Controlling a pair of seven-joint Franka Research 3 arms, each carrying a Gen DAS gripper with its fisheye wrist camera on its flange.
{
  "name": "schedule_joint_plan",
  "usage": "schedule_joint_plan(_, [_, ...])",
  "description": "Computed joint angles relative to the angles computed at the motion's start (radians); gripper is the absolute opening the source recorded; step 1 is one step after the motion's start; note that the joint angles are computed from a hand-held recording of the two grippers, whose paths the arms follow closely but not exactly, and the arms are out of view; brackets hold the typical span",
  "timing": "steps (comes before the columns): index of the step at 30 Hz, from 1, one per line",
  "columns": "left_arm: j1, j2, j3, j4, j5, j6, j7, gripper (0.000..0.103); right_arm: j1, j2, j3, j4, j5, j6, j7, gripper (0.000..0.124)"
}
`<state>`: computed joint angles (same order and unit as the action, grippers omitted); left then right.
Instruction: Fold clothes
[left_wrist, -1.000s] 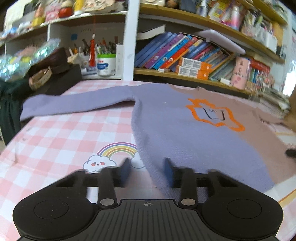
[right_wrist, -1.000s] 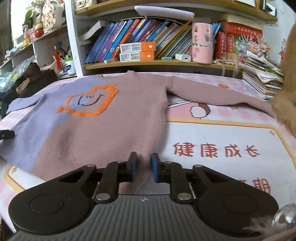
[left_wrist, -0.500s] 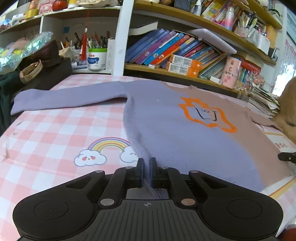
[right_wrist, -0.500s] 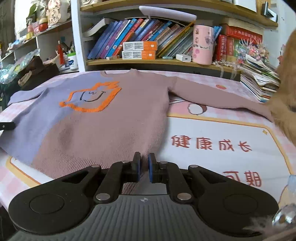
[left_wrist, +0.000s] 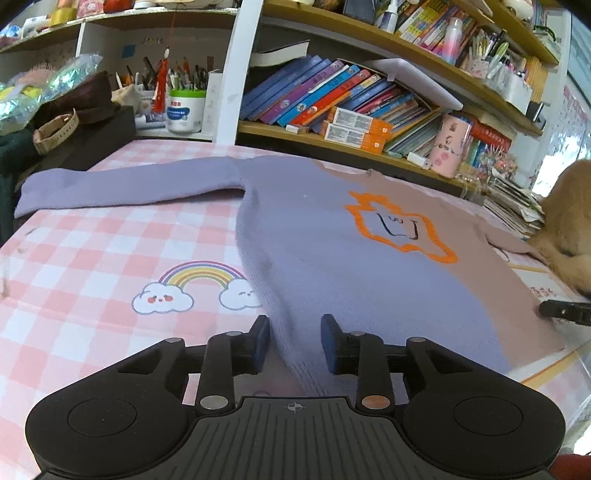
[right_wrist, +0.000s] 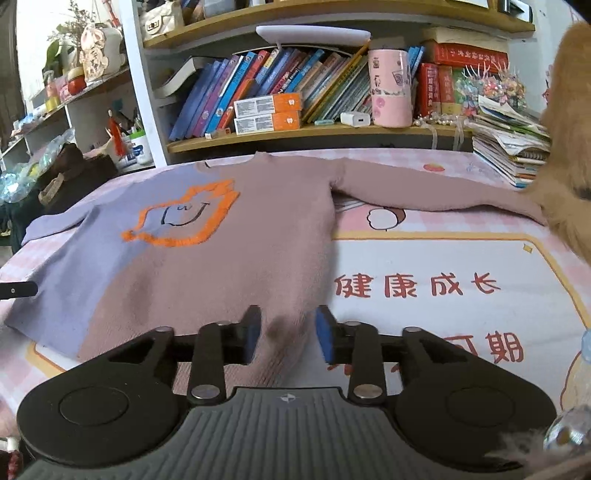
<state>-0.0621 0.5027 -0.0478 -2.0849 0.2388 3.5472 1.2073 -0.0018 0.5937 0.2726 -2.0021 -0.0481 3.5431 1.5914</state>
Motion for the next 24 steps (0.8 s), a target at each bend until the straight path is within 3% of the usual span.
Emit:
schedule_joint_plan(2, [-0.05,-0.003,0.041,0.0,-0.05,-0.008,0.02,0.031,0.023,-0.002,-0.021,0.005,0.019,-0.014,-0.011,0.033])
schedule_joint_plan(6, [-0.09,0.003,0.069,0.01,-0.103,-0.013,0.04,0.031,0.003,0.005,-0.002,0.009,0.014,-0.035,-0.017,0.031])
schedule_joint_plan(9, [-0.121,0.007,0.09,0.018,-0.133,-0.02,0.067,0.029,-0.021,0.004,0.017,0.004,-0.002,-0.039,-0.026,0.019])
schedule_joint_plan(11, [-0.107,0.007,0.076,0.02,-0.125,-0.023,0.069,0.026,-0.052,0.005,0.044,-0.004,-0.018,-0.035,-0.016,0.016])
schedule_joint_plan(15, [-0.066,0.005,0.042,0.016,-0.098,-0.024,0.054,0.007,0.01,-0.009,-0.008,-0.018,0.015,-0.021,-0.043,0.012])
schedule_joint_plan(18, [-0.022,0.003,0.012,0.014,-0.064,-0.025,0.028,0.006,0.065,-0.016,-0.054,-0.022,0.05,-0.011,-0.08,0.011])
schedule_joint_plan(21, [-0.02,0.004,0.014,0.016,-0.05,-0.026,0.02,0.006,0.018,-0.009,-0.013,-0.018,0.027,-0.018,-0.063,0.011])
schedule_joint_plan(24, [-0.026,0.005,0.019,0.017,-0.047,-0.025,0.018,0.006,0.036,-0.013,-0.028,-0.018,0.04,-0.018,-0.071,0.01])
